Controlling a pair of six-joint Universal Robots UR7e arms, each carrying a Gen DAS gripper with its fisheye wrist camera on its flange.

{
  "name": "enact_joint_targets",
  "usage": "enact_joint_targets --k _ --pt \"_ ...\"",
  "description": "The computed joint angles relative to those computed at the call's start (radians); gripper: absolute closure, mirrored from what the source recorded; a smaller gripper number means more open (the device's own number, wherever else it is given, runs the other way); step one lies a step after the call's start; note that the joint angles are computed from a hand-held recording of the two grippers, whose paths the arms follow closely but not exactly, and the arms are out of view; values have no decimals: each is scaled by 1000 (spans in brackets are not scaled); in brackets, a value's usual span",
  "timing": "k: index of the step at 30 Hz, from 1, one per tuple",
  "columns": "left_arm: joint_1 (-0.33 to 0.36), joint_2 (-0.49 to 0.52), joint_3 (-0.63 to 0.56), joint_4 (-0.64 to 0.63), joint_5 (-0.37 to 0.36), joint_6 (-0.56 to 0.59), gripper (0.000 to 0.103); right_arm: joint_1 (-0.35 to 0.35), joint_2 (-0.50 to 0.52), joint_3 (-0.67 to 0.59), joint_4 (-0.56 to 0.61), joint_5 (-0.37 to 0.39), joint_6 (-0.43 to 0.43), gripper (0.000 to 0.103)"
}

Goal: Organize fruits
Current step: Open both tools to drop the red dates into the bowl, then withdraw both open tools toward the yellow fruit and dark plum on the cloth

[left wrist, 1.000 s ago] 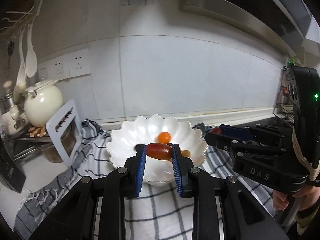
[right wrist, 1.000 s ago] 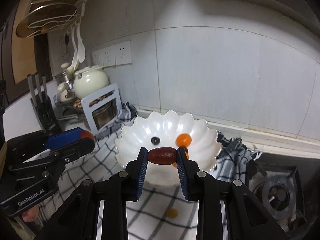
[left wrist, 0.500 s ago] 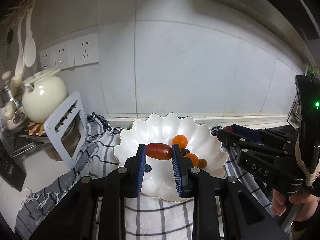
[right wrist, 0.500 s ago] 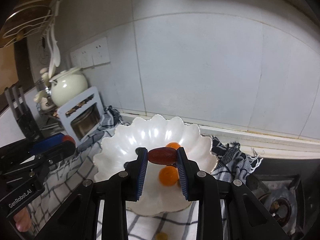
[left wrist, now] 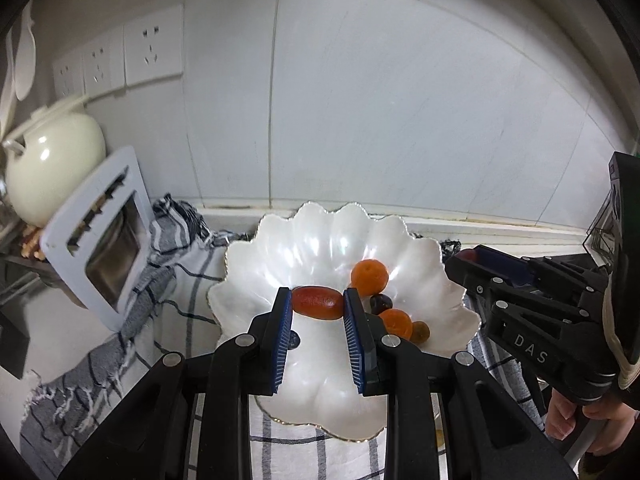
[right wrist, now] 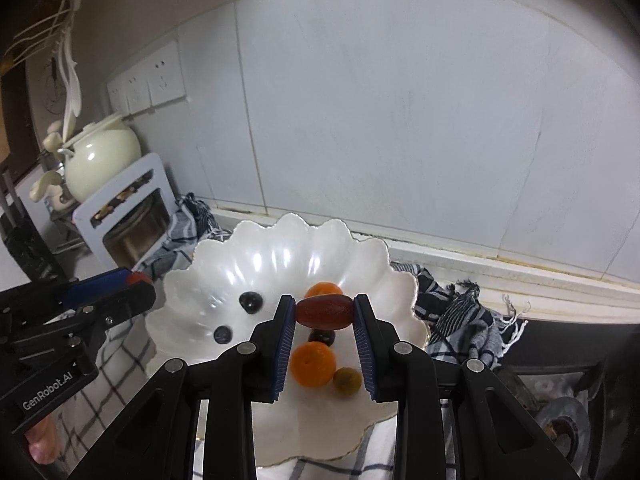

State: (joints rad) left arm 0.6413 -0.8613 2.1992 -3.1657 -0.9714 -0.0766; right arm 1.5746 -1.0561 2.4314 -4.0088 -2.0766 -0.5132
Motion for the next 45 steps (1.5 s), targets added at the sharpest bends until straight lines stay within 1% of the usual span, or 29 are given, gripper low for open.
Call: enact_joint_targets --k 5,8,20,22,24,25,26,28,29,31,33,38,42,45 --pt "18 33 -34 35 11 -9 77 -28 1 -31 72 -5 25 72" --pt "29 52 -54 57 15 -9 77 -48 -6 -45 131 9 46 72" --pt "69 113 -133 166 25 -33 76 -70 24 -90 189 -26 42 71" --pt "72 116 -139 179 21 -37 73 -72 21 -92 200 -25 46 70" --pt "71 116 -138 177 23 -37 61 -76 15 -94 218 -21 58 62" --pt "69 116 -136 172 26 -35 60 -77 14 -93 214 -20 60 56" --pt "66 116 -132 167 34 -32 59 -77 18 -92 203 -23 58 54" --pt "61 111 -128 167 43 -34 53 -75 20 -89 187 -30 53 54" --pt "58 107 -125 169 47 -38 49 -75 18 -85 183 -26 52 54" --pt "51 99 -116 162 57 -39 45 -71 15 -77 171 -31 51 54" --pt "40 88 -102 153 79 -42 39 -67 11 -67 154 -29 44 54" --pt "9 43 -48 117 114 -43 37 -43 9 -32 75 -45 11 54" --pt "-26 9 4 75 140 -36 35 -27 -3 9 15 -37 -4 54" --pt "-47 -20 38 64 142 -40 34 -13 -12 44 -27 -31 -9 54"
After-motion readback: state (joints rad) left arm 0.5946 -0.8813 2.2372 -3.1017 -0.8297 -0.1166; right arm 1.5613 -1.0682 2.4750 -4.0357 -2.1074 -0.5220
